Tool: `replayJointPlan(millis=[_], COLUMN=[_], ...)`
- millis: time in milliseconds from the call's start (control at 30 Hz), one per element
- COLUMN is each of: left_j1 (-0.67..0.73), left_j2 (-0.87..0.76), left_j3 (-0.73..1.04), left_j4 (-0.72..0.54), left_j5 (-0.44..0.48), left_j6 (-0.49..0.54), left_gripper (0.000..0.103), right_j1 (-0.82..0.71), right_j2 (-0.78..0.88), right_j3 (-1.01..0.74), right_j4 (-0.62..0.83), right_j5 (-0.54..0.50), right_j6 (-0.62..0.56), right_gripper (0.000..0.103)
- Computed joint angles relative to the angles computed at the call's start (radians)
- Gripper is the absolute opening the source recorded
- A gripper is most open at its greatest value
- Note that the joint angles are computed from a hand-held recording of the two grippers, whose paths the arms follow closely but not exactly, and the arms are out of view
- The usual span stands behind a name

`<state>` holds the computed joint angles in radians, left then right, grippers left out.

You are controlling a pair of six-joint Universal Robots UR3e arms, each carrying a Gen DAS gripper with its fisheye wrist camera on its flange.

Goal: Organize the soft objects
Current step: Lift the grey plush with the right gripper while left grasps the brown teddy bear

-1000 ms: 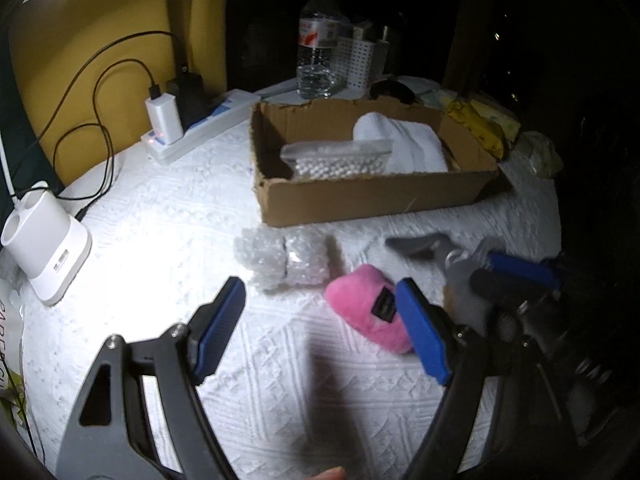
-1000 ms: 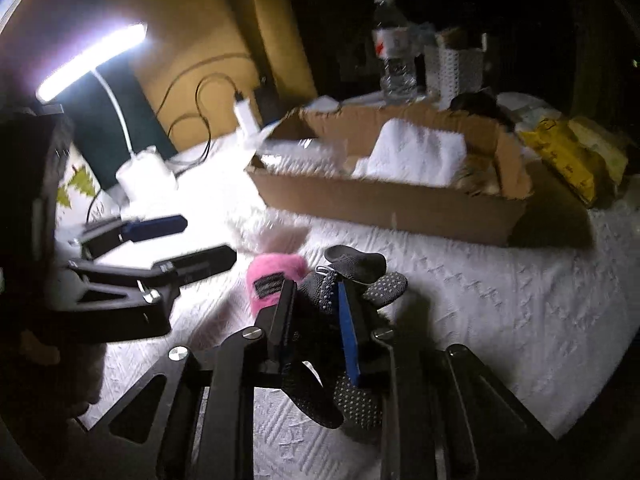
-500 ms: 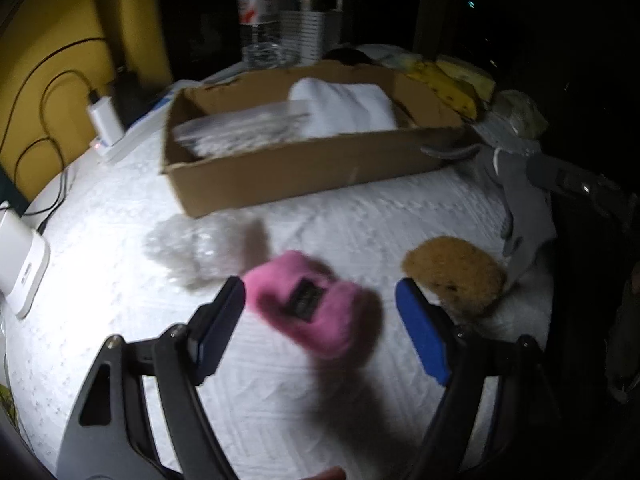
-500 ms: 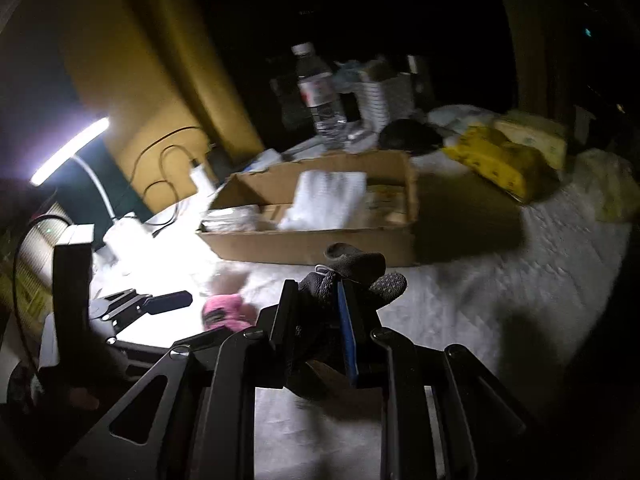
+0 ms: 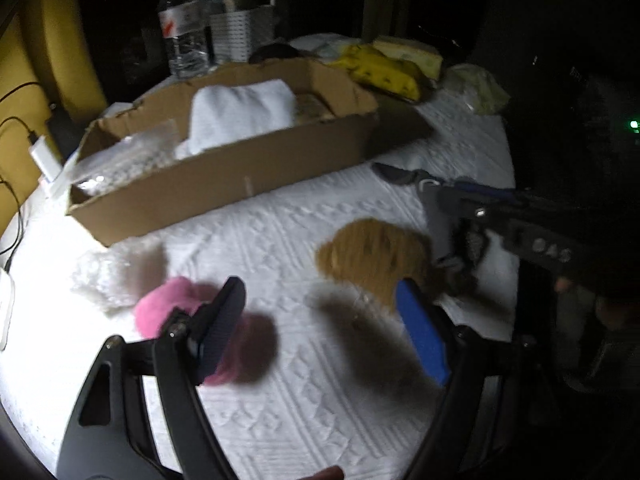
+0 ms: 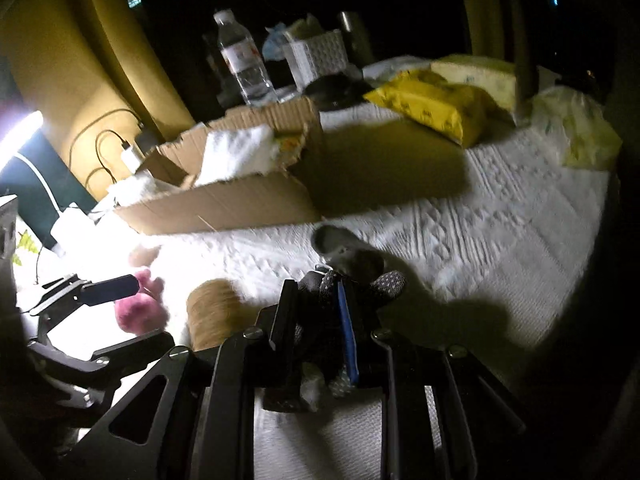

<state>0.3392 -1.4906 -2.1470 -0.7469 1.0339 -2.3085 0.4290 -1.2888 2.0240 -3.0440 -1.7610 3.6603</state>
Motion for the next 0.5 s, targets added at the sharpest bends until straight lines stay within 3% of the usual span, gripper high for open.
replayJointPlan(millis=[67, 133, 267, 333, 500], left_j1=[-0.029, -0.059, -0.117, -0.157, -0.22], left_j2=[-0.02, -0.036, -0.081, -0.133, -0.216], left_j3=[0.005, 0.008, 0.029, 0.051, 0.079], left_j4=[0.021, 0.05, 0.108, 0.155, 0.201], left_j5=[0.015, 0.032, 0.046, 0.078, 0.123], left_j6=[-0.019, -0.04, -0.074, -0.107, -0.119], left_gripper=[0.079, 0.079, 0.079, 0.079, 0.079], right_j1=[-0.01, -0.015, -0.012, -0.007, -0.031], right_j2=[0.013, 0.013, -0.005, 0.004, 0.05], right_j3=[0.006, 0.016, 0.023, 0.009, 0.022], right_j4=[-0.009, -0.014, 0.006, 0.031, -0.028], right_j5=[0.006, 0.002, -0.027, -0.048, -0.007], right_j6=[0.0, 0.005, -0.005, -0.011, -0.015], right_gripper=[0.027, 0.042, 0.047, 0.056, 0.059])
